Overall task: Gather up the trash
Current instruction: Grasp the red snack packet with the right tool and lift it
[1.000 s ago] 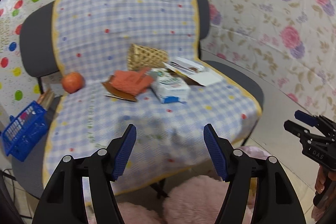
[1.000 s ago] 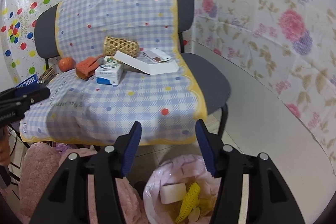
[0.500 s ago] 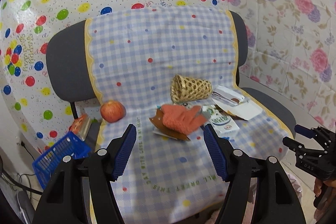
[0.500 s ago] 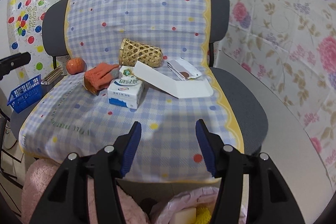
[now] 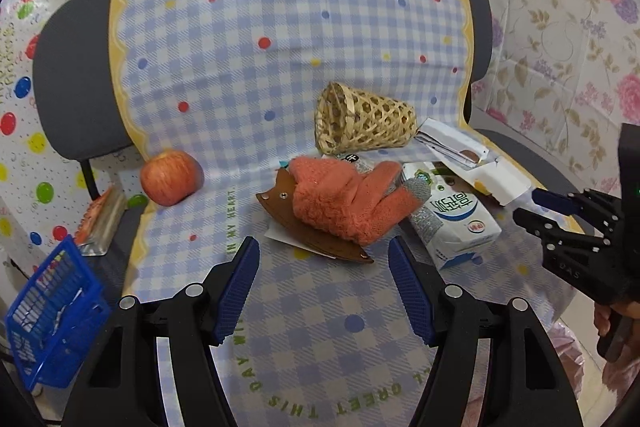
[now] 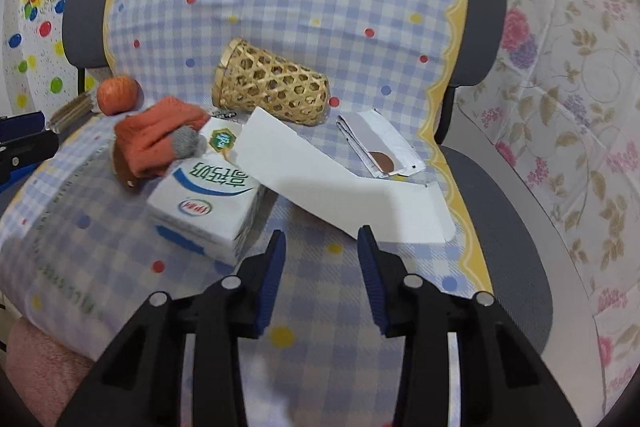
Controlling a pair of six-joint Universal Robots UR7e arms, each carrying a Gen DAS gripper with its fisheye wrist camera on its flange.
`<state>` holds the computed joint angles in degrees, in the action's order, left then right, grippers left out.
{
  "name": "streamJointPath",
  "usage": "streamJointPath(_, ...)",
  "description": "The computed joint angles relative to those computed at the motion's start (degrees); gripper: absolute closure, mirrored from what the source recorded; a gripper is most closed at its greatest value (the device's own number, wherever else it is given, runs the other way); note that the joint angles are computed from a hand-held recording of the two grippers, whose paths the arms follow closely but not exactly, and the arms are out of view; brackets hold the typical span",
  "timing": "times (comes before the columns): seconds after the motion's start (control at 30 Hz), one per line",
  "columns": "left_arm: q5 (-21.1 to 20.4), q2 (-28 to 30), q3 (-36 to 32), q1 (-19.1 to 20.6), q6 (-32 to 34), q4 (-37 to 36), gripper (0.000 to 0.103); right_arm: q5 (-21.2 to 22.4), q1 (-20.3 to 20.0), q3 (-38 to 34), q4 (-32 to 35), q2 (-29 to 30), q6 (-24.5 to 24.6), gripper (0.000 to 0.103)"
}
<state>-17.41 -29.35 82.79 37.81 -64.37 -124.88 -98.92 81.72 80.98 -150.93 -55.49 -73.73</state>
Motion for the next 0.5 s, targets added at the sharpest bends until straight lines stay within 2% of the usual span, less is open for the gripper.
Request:
streamJointPath(0.1,-0.41,0.26,0.1,1.04,2.38,-2.42,0.035,-1.74,0.6,-1.48,-1.05,2.47,-1.68,0.062)
streamJointPath(0.17,-0.64,0.02,0.42,1.58,2.24,-2.48,0.035,-2.58,0.98,-2.26,-2.11,3.89,-2.87,0.052)
streamJointPath(0.27,-1.0,-0.53,0.74,2.1,1.11,-1.1,0.035,-3.39,1.47,-3.0,-3.91,5.48,-4.47,0.052)
streamJointPath(0.3,-1.03,-0.64,0.7,2.16,0.72,-0.24,0.032,-3.3,1.6,-3.06,-4.36,5.68,-4.86,0.052)
streamJointPath(0.33,-0.93,-0.72,0.73,2.15,0.45,0.36,0.03,-3.1,1.66,-2.91,-5.06,5.75,-5.21,0.055)
streamJointPath(0.37,-0.66,-0.72,0.68,2.04,0.14,1.07,0.029,-2.59,1.71,-2.72,-5.65,5.62,-5.62,0.068)
streamJointPath(0.4,-0.58,-0.66,0.58,1.95,0.06,1.22,0.029,-2.17,1.74,-2.94,-5.0,5.44,-5.54,0.075)
streamJointPath(0.43,-0.61,-0.65,0.64,1.84,0.32,0.61,0.029,-1.66,1.71,-3.03,-4.15,5.05,-5.11,0.093)
streamJointPath(0.5,-0.62,-0.6,0.8,1.66,0.98,-0.88,0.029,0.41,1.43,-2.99,-3.45,3.75,-3.31,0.098)
